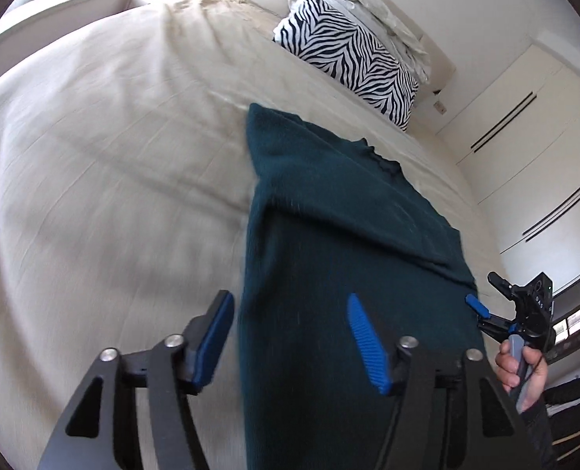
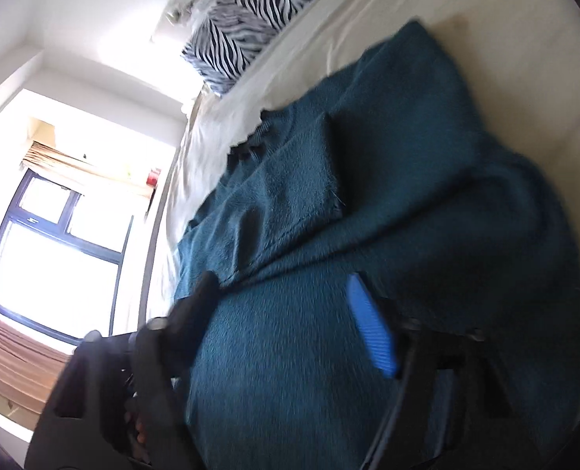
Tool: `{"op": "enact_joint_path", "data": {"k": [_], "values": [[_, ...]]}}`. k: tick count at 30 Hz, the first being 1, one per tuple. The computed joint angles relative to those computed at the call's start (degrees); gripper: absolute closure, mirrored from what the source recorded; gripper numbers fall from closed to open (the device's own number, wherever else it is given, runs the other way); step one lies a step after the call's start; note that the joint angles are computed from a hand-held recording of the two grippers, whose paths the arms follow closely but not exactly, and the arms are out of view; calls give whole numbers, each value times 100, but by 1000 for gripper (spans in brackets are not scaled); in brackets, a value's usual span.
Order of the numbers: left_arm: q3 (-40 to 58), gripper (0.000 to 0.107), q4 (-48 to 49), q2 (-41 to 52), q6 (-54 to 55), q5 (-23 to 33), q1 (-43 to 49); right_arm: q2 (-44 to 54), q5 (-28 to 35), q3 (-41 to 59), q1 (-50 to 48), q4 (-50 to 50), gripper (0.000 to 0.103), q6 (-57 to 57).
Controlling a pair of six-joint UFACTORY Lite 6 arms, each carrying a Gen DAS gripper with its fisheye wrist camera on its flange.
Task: Fold small clothes
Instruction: 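Move both open tools to the sweater hem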
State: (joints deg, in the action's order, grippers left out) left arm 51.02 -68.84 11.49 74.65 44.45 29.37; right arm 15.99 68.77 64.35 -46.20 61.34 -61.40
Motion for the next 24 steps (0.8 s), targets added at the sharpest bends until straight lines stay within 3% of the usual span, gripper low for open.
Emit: {"op": "enact_joint_path", "data": {"k": [6, 10, 13, 21, 24], "values": [[-1701, 41, 1477, -1697, -317, 952, 1334, -1033, 1067, -555, -1321, -875, 30, -544], [-2468, 41, 2334, -2632, -428, 1206, 1958, -1425, 1595, -679, -2176, -1521, 30, -1019], [-2780, 41, 2634, -2840, -381, 1241, 2264, -1418, 1991, -561, -2779, -1810, 30, -1232], [-3083, 42, 2914, -3080, -280, 956, 1975, -1367, 2465, -238, -3981, -2681, 30, -1853], [-3080, 55, 2937, -3055, -441, 877, 1621, -1386, 2434, -65, -4244, -2962, 30, -2044]]}}
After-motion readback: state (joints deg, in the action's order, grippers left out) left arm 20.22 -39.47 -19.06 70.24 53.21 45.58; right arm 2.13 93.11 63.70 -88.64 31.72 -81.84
